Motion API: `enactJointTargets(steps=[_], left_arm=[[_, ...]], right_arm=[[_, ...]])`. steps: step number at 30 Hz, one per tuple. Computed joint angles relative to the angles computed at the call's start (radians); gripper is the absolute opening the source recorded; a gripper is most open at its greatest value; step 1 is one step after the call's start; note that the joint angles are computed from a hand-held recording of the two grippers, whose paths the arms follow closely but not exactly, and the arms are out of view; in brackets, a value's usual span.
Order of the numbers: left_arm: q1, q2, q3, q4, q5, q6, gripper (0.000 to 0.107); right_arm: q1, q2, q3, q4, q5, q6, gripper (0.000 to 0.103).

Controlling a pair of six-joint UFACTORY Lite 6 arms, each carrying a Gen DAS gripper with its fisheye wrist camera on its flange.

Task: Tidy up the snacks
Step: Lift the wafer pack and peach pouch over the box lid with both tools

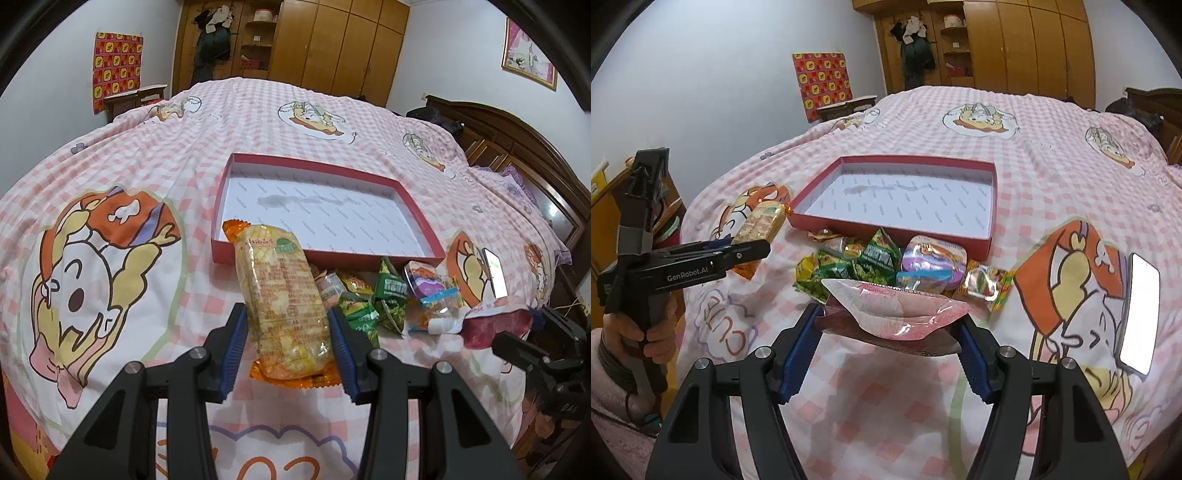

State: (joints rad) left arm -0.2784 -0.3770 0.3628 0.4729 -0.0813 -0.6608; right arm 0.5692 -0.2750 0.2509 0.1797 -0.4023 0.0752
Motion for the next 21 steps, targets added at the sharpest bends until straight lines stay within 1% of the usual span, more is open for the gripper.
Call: enactJointTargets(steps=[3,5,7,9,10,14,16,21], left_arm=[[0.001,0.024,0.029,-0.029,0.004,0.034,0.046],[0.008,0.044,0.055,0.045,0.002,-0.032,0.046],[0.012,0.07,0.085,0.056,0.0,-0.033,0.046],[0.015,0.102,0.121,0.021,0.002,0.012,0.046],[0.018,0.118,0.14,0.04,0.0,-0.003,0.046],[0.041,0.175,0.204,0.276,-0.012,-0.223,0.046],[0.046,0.206,0.236,0.34,-0.016,-0.284,0.046],[0.055,0.275,0.31,0.418,-0.018,-0.359,0.046]], right_arm=[[-0.011,-0.019,0.016,-0.003,0.02,-0.016,0.07],[-0.017,-0.02,0.035,0.008,0.031,-0.04,0.07],[-0.029,-0.014,0.06,0.011,0.044,-0.058,0.07],[-0.043,0.001,0.09,0.001,0.054,-0.065,0.07],[-0.05,0.009,0.105,-0.003,0.059,-0.067,0.07],[-0.065,0.045,0.167,0.011,0.074,-0.107,0.07],[-0.075,0.065,0.199,0.006,0.08,-0.116,0.07],[-0.116,0.149,0.288,-0.066,0.079,-0.074,0.07]])
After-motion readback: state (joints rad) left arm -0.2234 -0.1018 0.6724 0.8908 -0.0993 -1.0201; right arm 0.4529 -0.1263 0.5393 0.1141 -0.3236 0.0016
